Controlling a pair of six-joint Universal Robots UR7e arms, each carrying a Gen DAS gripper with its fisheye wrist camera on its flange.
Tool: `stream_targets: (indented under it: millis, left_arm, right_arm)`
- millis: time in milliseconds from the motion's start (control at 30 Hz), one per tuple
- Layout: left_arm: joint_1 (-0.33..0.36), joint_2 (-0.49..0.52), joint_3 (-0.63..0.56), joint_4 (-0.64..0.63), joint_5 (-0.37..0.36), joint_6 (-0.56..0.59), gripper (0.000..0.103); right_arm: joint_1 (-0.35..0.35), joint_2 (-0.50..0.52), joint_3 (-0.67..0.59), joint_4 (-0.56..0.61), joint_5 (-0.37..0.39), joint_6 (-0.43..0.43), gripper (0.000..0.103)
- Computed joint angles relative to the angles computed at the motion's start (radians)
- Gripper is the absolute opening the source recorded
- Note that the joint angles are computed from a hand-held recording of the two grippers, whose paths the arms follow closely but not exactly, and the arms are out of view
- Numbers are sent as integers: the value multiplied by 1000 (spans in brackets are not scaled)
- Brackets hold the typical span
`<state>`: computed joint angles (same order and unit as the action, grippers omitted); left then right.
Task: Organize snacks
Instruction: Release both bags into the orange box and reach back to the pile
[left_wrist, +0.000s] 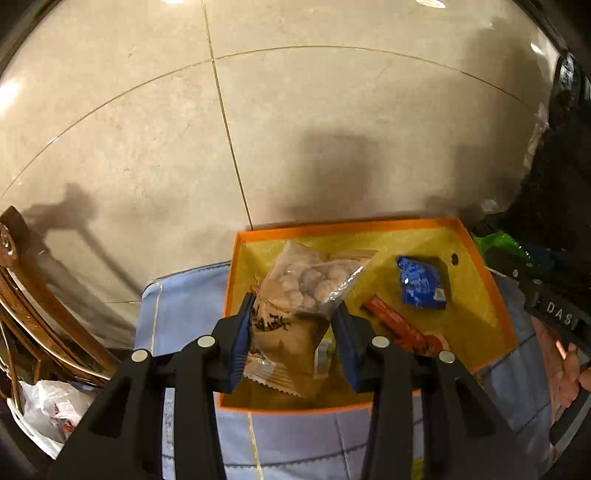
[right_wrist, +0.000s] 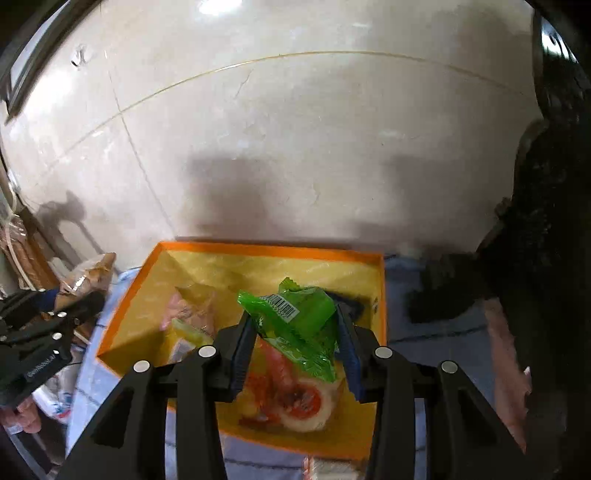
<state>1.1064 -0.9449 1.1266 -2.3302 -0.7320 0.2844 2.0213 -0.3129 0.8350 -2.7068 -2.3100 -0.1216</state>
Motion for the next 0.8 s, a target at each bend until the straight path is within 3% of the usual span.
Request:
stream_targets:
  millis: [167,200,233,267,300,367,433,500,600,700,800]
  left_arm:
    - [12,44,-45,-25,23,-2,40]
    - [12,53,-51,-46,35,17,41]
    - [9,70,-54,-107,66,72,53]
    - [7,80,-50,-155,89,111,94]
    - [2,92,-44,-234,122,173,99]
    - [-8,76,0,-299,147,246,99]
    - [-12,14,77,-231,125,216,99]
    - [-21,-89,229,-222,96,208,99]
    - [-32,-244,457,-67,108,68,99]
    - [-31,-344,634,2,115,-41,99]
    - [-6,-381,743,23,122,-131,99]
  right_arm:
    - [0,46,-83,3,11,-63,46]
    - [0,55,-92,-24,8,-91,68]
    - [1,62,-101,-47,8,-116,85]
    - [1,68,-115,-46,4,-127,99]
    - [2,71,-122,-46,-7,-126,99]
    - [8,61,-110,-48,-42,-126,99]
    - [11,-10,16,-89,-35,-88,99]
    - [16,-97,180,-122,-33,-36,99]
    - [23,-195,409,-120,-64,3,99]
    - [13,-238,567,-57,-114,73,99]
    - [-30,-253,637,53,-42,200,99]
